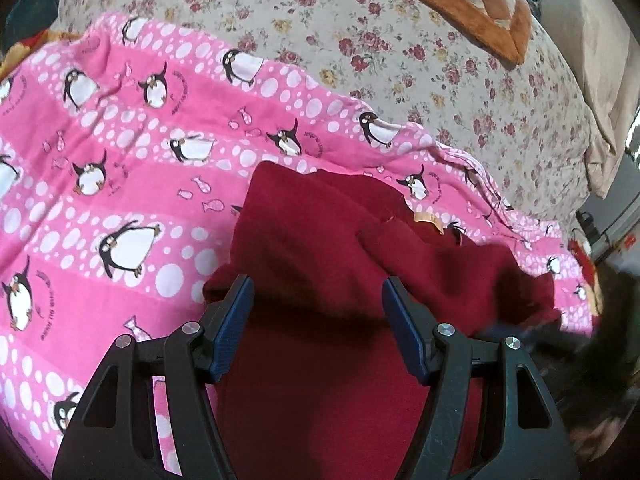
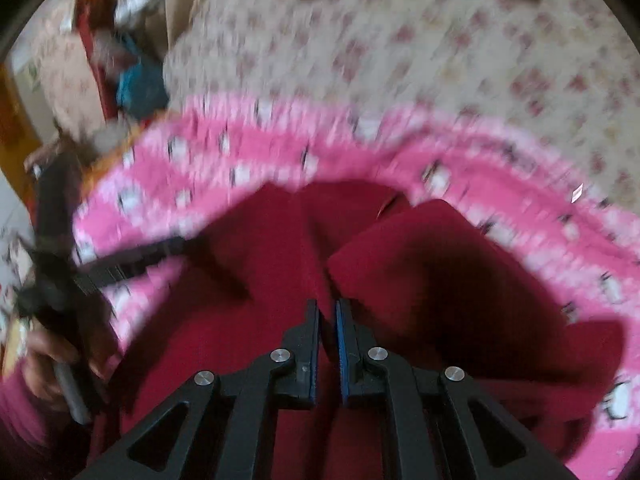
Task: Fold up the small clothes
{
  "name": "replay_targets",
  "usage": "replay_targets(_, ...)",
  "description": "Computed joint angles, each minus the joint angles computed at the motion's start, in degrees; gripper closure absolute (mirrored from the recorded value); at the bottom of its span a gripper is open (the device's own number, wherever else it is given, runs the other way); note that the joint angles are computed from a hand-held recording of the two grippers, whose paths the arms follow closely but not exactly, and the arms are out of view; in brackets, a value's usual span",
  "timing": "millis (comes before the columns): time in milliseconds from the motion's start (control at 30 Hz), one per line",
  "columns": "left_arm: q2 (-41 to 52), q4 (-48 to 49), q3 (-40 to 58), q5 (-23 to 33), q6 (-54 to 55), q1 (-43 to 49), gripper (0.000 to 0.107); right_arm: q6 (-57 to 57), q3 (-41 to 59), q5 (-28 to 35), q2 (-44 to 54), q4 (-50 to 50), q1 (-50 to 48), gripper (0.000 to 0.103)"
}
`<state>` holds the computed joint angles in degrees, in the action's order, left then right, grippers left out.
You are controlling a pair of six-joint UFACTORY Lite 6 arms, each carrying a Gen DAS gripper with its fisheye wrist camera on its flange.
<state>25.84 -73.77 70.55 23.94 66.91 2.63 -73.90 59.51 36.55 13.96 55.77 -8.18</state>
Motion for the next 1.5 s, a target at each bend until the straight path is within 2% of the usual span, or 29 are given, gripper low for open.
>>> replay_targets(67,0.5,0.3,0.7,1.8,-1.0,0.7,0.039,3.0,-0.3,-0.2,2.5,-2.8,0.9,0.086)
replay_targets(100,0.6,0.0,1.0,2.7,-1.1,1.0,0.036,1.0,-1.6,1.0,2.0,-0.9,0.0,0.075)
replay_targets(133,0.6,-1.2,1.0,3.4,-0.5,1.1,0.034,-1.1,-2.7,3.0,1.0,0.8,-1.8,0.058)
replay_targets(200,0.4,-3.7,0.9,4.2,1.6,0.9,0.029,-2.2,-4.3,6.0,-1.7,0.9,-5.3,0.041)
replay_targets(333,1.5,-5.0,2.7,1.6,4.0,-2.6,0.029,-3.1,-6.6,12.3,-8.0,-1.6,-12.8,0.039)
replay_targets(400,3.5,0.4,5.9,-0.9,-0.9,-5.3,0.029,-4.1,-7.7,15.5,-10.4,-2.7,-17.8,0.038)
replay_targets(533,9.3,11.5,14.0,-1.8,-13.8,-9.4,0.029,-6.9,-9.0,21.6,-13.8,-5.3,-28.7,0.034)
replay_targets(633,16.5,24.7,23.6,-1.0,-28.2,-13.0,0.03,-9.8,-9.5,24.0,-13.9,-8.5,-35.9,0.034)
replay_targets(667,19.1,30.6,27.3,0.2,-34.2,-14.0,0.034,-10.4,-9.8,24.3,-13.8,-8.9,-37.2,0.034)
replay_targets(700,22.2,36.4,31.7,1.4,-40.2,-15.1,0.057,-11.0,-10.0,24.3,-13.3,-9.4,-38.9,0.034)
replay_targets(733,24.1,41.3,34.3,1.8,-45.6,-16.0,0.073,-11.2,-10.0,24.1,-12.9,-9.8,-39.8,0.034)
replay_targets(767,25.8,43.8,36.9,2.9,-48.9,-16.4,0.094,-11.5,-9.8,24.2,-12.4,-10.1,-41.0,0.034)
replay_targets(833,24.7,41.8,37.4,4.0,-48.4,-16.0,0.095,-12.0,-8.8,24.7,-11.4,-10.1,-43.3,0.034)
replay_targets(900,18.1,36.9,31.0,0.5,-42.7,-15.0,0.096,-12.6,-8.9,23.3,-11.9,-9.5,-43.9,0.034)
replay_targets(967,12.4,30.9,25.7,-1.4,-37.0,-13.0,0.097,-13.8,-10.0,20.2,-13.5,-8.4,-42.8,0.034)
replay_targets(1033,7.3,22.7,21.0,-0.6,-30.3,-9.0,0.097,-15.1,-11.2,16.7,-14.7,-7.0,-41.0,0.034)
replay_targets(1100,4.0,22.0,17.1,-2.2,-29.5,-6.6,0.098,-15.3,-12.3,12.9,-15.2,-5.1,-38.4,0.034)
replay_targets(1167,3.3,19.4,15.1,-0.9,-25.6,-4.8,0.098,-14.4,-12.6,9.5,-14.3,-3.2,-35.2,0.041)
replay_targets(1233,3.6,16.3,12.9,-0.1,-22.1,-3.6,0.098,-13.4,-12.2,5.6,-12.4,-1.5,-31.7,0.052)
replay_targets(1267,3.7,14.2,11.7,-0.4,-19.8,-3.4,0.098,-12.7,-11.9,3.2,-11.2,-0.4,-29.7,0.053)
replay_targets(1367,4.3,8.6,9.8,-0.2,-14.5,-2.6,0.098,-10.4,-10.1,1.5,-8.6,0.4,-26.8,0.062)
replay_targets(1400,4.9,8.1,10.0,0.0,-14.4,-2.6,0.098,-10.5,-10.0,1.0,-8.5,0.7,-25.9,0.067)
replay_targets(1433,5.5,7.9,10.4,0.7,-14.3,-2.1,0.098,-11.4,-10.4,-0.1,-8.9,1.3,-25.0,0.08)
replay_targets(1500,5.8,6.6,10.2,1.2,-13.1,-1.6,0.098,-14.2,-12.1,-4.3,-10.9,2.1,-23.1,0.089)
